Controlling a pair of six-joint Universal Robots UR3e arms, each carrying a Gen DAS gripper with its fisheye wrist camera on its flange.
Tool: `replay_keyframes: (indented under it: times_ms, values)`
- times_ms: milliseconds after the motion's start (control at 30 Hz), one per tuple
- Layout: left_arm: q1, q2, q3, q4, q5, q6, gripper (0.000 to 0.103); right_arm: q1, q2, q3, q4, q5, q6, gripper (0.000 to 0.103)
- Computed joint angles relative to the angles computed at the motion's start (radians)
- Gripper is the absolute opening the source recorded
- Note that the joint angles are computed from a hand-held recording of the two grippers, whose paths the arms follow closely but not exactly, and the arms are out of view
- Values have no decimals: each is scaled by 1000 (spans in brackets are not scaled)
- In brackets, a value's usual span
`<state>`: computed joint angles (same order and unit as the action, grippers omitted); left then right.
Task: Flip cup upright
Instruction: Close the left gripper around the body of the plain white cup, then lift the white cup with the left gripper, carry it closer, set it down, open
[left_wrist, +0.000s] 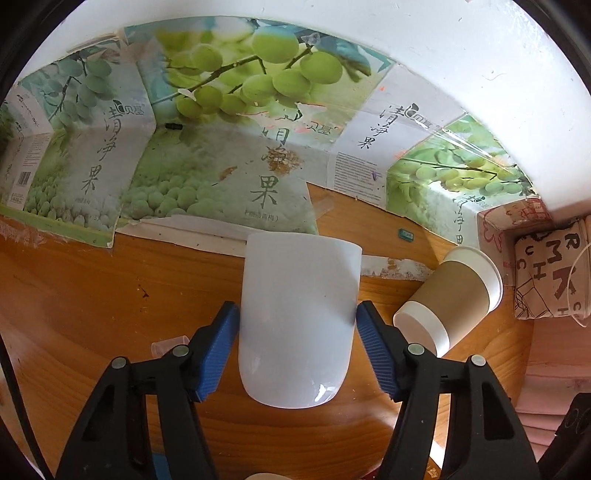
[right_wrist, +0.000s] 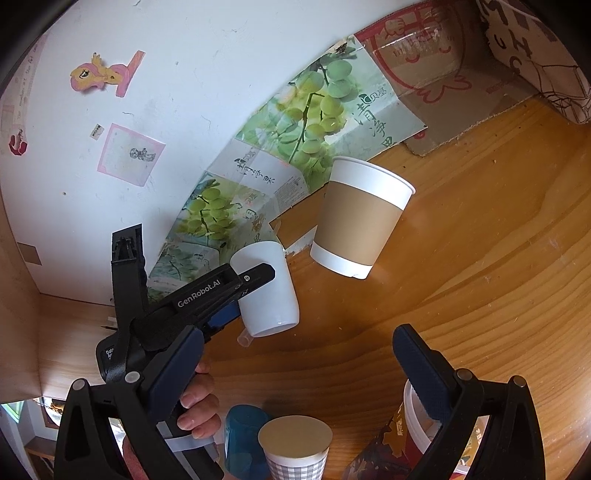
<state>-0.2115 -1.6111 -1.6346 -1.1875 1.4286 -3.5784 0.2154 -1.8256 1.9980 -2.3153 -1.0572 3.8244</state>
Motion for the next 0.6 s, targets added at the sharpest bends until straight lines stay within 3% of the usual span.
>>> replay_keyframes:
  times_ms: [267,600]
  values:
    - [-5,12,30,-29,-10,-7,69,4,-30,3,19,-4,-5,103]
    - [-45,109,103,-141,68,12,69,66,-72,-36,48,-38,5,103]
